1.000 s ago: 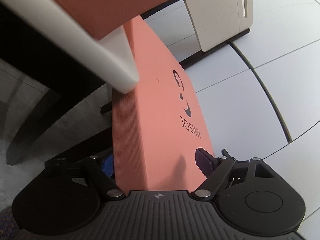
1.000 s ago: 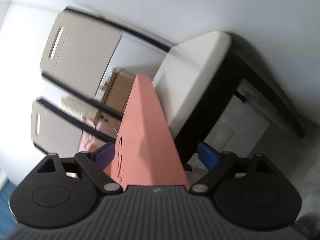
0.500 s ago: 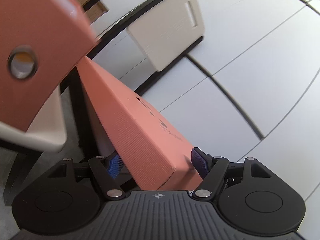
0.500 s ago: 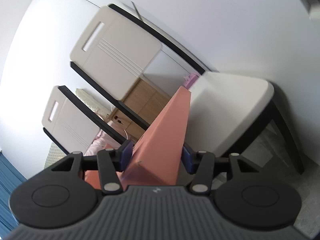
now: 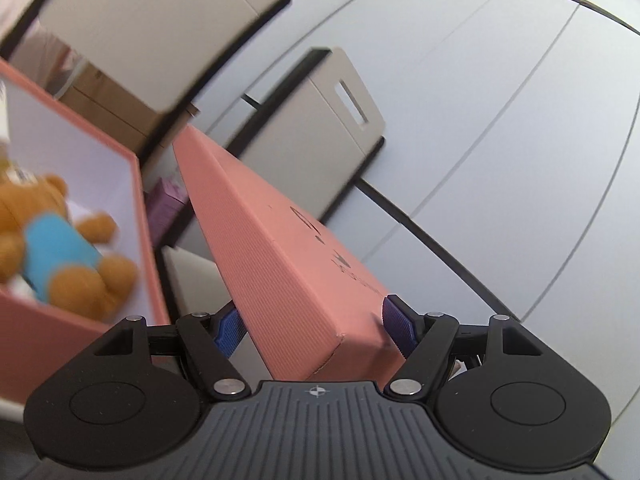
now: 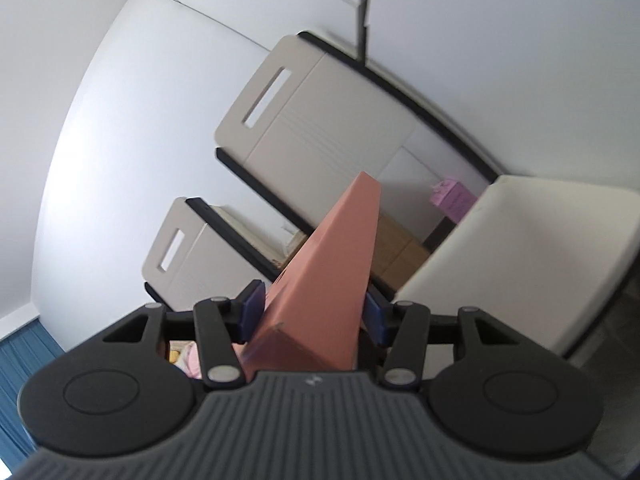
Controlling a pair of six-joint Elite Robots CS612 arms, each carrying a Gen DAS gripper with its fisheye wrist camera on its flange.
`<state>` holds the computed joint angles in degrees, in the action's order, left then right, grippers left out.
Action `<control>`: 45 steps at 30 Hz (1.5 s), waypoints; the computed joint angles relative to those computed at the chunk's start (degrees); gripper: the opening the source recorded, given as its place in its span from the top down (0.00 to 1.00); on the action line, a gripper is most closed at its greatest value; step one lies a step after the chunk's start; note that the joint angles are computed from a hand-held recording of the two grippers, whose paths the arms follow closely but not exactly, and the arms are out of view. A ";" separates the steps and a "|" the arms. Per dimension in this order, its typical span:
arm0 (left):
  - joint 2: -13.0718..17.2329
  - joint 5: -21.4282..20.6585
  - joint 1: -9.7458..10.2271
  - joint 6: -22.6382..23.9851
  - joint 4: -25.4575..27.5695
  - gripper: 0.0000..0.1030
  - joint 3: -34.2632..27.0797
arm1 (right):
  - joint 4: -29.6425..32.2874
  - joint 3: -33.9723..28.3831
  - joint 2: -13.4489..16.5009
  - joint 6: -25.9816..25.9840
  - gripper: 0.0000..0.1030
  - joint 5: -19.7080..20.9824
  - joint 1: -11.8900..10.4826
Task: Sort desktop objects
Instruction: 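Lift the pink lid with both grippers and carry it over the box, then lower the pink lid with both grippers onto the box rim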
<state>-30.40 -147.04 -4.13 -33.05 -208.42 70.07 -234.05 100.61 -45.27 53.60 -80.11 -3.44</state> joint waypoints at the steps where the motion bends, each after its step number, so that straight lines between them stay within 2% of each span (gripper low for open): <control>1: -0.06 1.41 -0.24 -1.36 -0.61 0.27 -0.56 | 0.90 -1.33 0.35 0.69 0.49 -0.18 0.56; 2: -0.08 2.77 -0.40 -2.72 -1.24 0.27 -1.11 | 1.82 -2.69 0.77 1.30 0.49 -0.22 1.11; 5: 0.60 5.78 1.11 -9.09 -4.94 0.27 -2.29 | 4.82 -7.24 2.46 2.12 0.49 0.65 2.77; 9: 0.76 10.81 2.74 -15.50 -5.23 0.27 -3.86 | 10.40 -13.33 4.70 0.81 0.49 1.91 5.24; 13: 0.53 16.12 3.87 -15.41 -2.93 0.27 -4.28 | 15.17 -19.28 7.35 0.78 0.49 2.23 7.54; 15: -0.56 18.97 4.78 -13.32 -0.95 0.27 -2.63 | 17.21 -22.04 8.69 0.22 0.49 2.42 8.52; 18: -1.27 22.14 5.94 -12.41 0.11 0.27 -1.32 | 19.61 -25.55 10.64 -0.13 0.49 3.23 9.50; 21: -1.35 25.05 6.14 -13.09 2.57 0.27 -1.02 | 22.08 -28.26 12.19 -0.24 0.48 3.53 10.21; 23: -0.73 25.05 6.45 -14.71 2.80 0.27 -1.63 | 23.62 -29.90 13.08 -0.84 0.48 2.87 10.69; 27: -0.28 25.29 6.40 -16.02 3.10 0.26 -2.13 | 22.80 -31.32 14.26 -1.51 0.47 0.35 11.25; 32: -1.20 25.96 5.93 -15.22 3.88 0.21 -0.60 | 22.78 -30.99 15.34 2.36 0.45 -0.41 11.14; 35: -2.08 27.42 5.50 -13.71 3.96 0.20 0.82 | 23.50 -31.07 15.24 -0.30 0.41 -0.02 11.03; 39: -3.23 29.85 4.98 -12.38 3.23 0.18 2.82 | 24.86 -31.42 15.09 -4.06 0.36 0.78 10.82; 41: -3.87 31.55 4.62 -11.65 2.94 0.18 3.98 | 25.26 -31.52 15.10 -5.67 0.27 1.38 10.66; 43: -4.47 33.30 4.25 -10.94 2.59 0.18 5.11 | 24.83 -31.60 15.10 -8.58 0.09 1.10 10.64; 45: -4.96 35.70 3.71 -10.10 1.43 0.17 6.29 | 24.39 -31.76 15.12 -12.26 0.06 1.63 10.53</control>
<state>-35.36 -111.35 -0.42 -43.14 -206.99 76.36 -209.67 68.86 -30.15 41.34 -78.48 7.09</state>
